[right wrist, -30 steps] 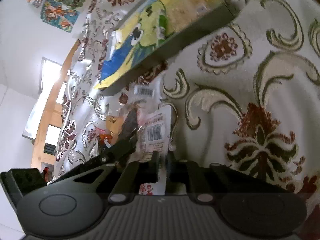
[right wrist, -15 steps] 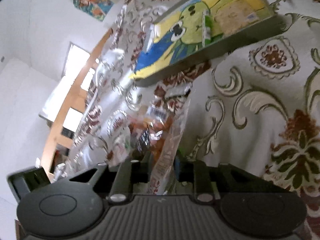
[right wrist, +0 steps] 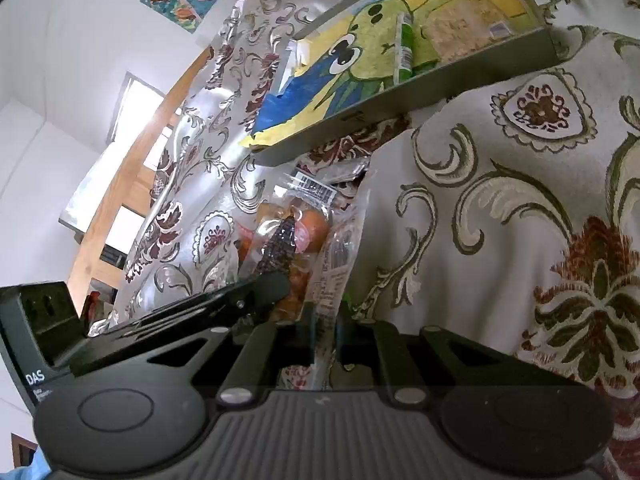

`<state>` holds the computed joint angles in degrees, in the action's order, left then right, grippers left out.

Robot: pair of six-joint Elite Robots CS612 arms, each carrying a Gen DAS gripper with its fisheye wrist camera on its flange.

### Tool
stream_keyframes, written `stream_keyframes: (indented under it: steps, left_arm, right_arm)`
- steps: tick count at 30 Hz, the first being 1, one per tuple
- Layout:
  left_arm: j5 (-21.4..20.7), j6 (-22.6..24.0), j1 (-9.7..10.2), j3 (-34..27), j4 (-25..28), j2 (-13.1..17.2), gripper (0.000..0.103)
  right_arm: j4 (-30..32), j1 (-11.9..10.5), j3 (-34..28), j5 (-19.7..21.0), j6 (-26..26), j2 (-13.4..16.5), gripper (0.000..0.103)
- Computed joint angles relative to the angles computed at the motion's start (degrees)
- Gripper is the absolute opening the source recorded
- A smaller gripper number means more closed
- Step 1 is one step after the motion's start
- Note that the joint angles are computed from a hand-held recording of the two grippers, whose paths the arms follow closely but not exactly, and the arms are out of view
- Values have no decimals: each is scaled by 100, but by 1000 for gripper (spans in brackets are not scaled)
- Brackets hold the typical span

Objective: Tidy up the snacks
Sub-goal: 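Lift both packets and carry them toward the grey frog tray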

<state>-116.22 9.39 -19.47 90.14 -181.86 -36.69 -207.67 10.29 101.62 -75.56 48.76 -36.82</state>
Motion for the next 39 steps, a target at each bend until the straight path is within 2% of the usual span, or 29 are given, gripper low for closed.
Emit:
stream_keyframes:
  steps: [3, 6, 10, 16, 21, 31, 39]
  left_arm:
    - [1, -77, -26, -73, 103, 36, 19]
    - [71, -209, -44, -78, 88, 44, 14]
    - [15, -352, -12, -2, -139, 35, 13]
    - [-143, -527, 68, 180, -497, -34, 13]
    - [-311, -678, 124, 295, -840, -90, 13]
    - [-455, -1057, 123, 308, -1335, -105, 13]
    - [-467, -1026, 35, 79, -1231, -55, 13]
  right_arm:
    - [32, -2, 7, 1, 1, -8, 10]
    - [42, 4, 10, -20, 7, -13, 10]
    - [-26, 12, 17, -70, 10, -20, 7]
    - [-4, 66, 75, -258, -255, -126, 4]
    - [-332, 80, 194, -414, -115, -174, 3]
    - [-1172, 135, 392, -1320, 91, -227, 3]
    - [-1461, 157, 369, -1971, 142, -213, 3]
